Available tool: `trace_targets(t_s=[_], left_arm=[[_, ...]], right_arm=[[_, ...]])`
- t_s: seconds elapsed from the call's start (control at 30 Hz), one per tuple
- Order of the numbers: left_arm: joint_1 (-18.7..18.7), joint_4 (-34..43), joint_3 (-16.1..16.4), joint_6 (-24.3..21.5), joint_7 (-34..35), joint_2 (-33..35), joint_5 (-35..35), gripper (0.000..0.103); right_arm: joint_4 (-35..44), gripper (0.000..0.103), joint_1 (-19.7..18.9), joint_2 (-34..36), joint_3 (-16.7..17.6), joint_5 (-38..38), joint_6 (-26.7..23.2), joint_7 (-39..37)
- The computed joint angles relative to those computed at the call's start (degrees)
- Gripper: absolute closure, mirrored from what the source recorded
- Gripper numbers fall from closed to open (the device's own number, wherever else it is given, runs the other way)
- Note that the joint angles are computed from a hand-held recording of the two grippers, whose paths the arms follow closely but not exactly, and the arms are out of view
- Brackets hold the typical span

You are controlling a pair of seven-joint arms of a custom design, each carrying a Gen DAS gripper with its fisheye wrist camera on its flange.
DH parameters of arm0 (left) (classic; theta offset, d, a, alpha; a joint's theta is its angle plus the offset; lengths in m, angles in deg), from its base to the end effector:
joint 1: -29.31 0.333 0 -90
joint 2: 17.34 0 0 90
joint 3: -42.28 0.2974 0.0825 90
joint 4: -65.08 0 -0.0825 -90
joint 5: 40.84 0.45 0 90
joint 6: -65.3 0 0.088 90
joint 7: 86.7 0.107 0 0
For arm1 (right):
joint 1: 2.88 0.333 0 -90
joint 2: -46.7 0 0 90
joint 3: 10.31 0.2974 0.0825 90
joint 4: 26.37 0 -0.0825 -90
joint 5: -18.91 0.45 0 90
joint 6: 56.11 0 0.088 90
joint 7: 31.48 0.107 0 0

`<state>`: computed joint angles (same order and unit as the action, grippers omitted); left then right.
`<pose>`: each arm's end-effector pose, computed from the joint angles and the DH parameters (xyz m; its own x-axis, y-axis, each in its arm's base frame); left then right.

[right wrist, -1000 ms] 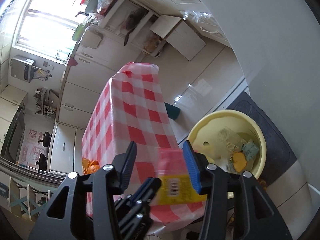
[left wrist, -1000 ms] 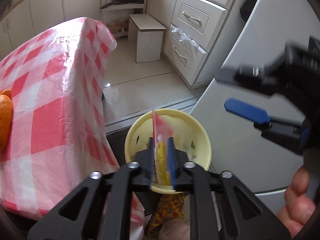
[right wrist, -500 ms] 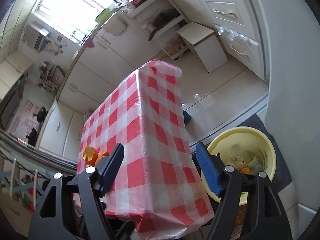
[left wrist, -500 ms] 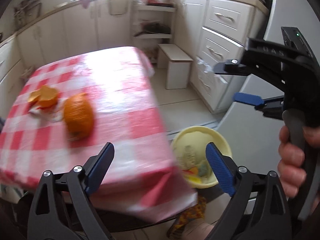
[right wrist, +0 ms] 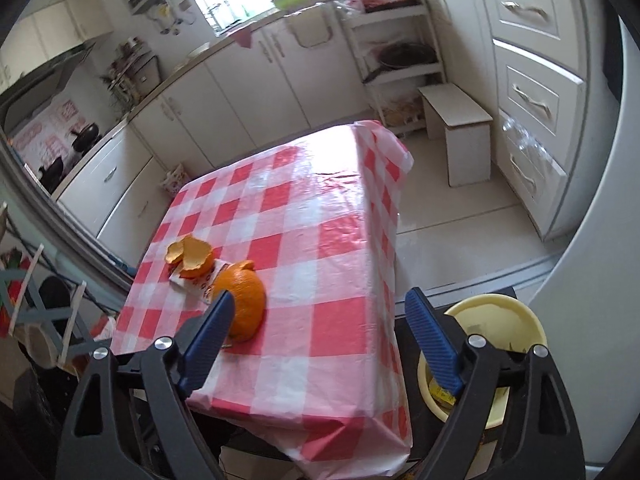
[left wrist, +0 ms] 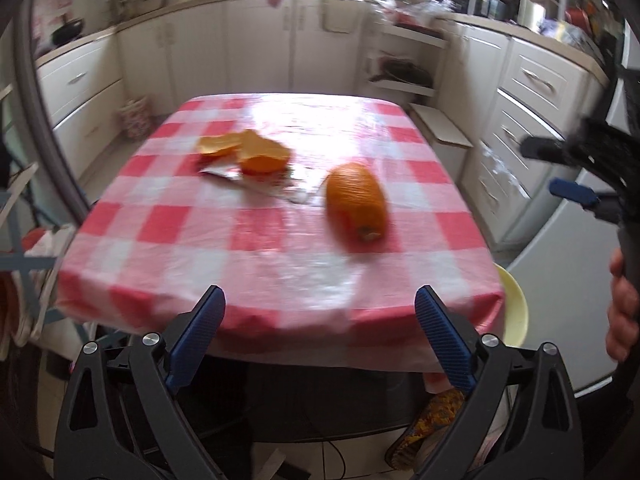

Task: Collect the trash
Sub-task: 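Move both tools back over the table toward the whole orange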

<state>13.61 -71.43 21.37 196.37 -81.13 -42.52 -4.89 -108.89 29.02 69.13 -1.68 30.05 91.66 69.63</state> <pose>0.4241 -0.3037 0.4706 0.4453 -0.8924 0.0728 -0.6426 -0.3751 -0.6681 0.6094 0.4906 0.5237 0.4403 -0.8204 -0.3647 -0.7863 -0.1563 -0.5977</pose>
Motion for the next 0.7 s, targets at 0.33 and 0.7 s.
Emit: trace_targets(t_s=[0.33,0.7], left_arm=[[0.88,-8.29,-0.16,-2.29,-4.92,-9.76,-1.21,0.008],[1.04,-14.1,0.27,-3.42,-7.83,-14.26,-2.98,0.008]], right_arm=[[-3.93,0.015,4.08,-2.33,-0.59,-5.69,2.72,3.91],[-1.6,0.015,7.43,0.45,-1.7,-11.73,1.96,11.94]])
